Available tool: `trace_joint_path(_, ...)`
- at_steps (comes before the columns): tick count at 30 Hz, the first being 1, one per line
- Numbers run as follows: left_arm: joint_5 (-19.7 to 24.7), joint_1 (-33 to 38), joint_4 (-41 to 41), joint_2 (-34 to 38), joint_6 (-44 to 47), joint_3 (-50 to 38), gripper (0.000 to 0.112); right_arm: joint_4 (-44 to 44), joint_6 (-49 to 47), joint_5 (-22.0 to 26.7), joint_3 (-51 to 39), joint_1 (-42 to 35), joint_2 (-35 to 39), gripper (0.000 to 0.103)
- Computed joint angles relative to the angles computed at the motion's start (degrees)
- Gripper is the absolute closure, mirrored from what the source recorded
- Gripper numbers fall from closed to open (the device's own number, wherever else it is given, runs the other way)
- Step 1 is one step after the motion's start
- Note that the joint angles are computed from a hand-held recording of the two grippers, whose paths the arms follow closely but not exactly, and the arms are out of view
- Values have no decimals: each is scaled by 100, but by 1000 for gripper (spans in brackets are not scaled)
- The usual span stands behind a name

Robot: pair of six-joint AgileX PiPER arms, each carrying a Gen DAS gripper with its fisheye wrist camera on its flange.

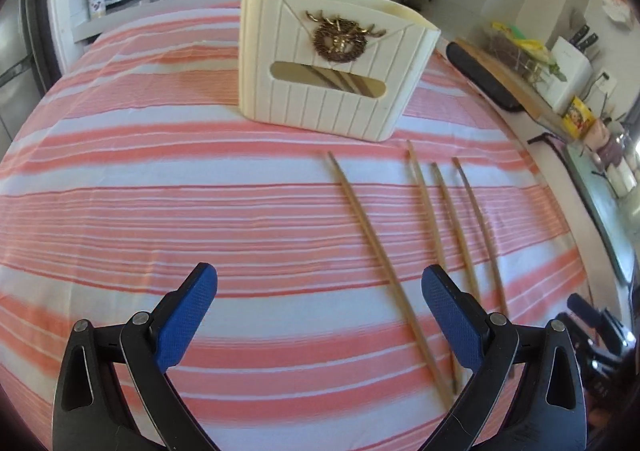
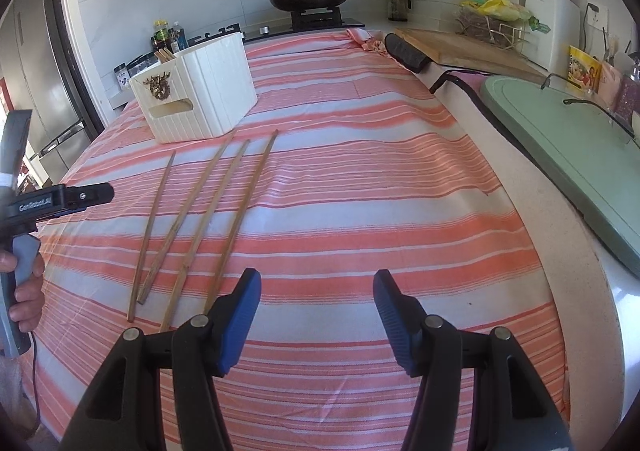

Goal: Organize utensils
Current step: 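Grasp a wooden chopstick with the right tool while the left tool grasps another chopstick, then lift both held chopsticks and carry them over the cream holder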

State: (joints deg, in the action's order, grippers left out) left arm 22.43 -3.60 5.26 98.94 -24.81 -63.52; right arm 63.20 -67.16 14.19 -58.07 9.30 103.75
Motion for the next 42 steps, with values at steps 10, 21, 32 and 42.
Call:
trace_joint_path(10, 886, -876, 2517, 1107, -2416, -1002, 35, -2371, 2509, 796, -1206, 309, 552, 43)
trace_joint_path(21, 489, -845, 2748, 727, -2253, -454, 98, -5626, 5298, 1277, -2479, 1204, 1436, 79)
trace_joint_path(32, 84, -142, 2317, -194, -1738, 762, 105, -7154, 6538, 1088, -1692, 1088, 907, 96)
trace_joint_path(42, -261, 711, 1152, -902, -521, 1624, 105, -7109, 6454, 973, -1288, 782, 641, 96)
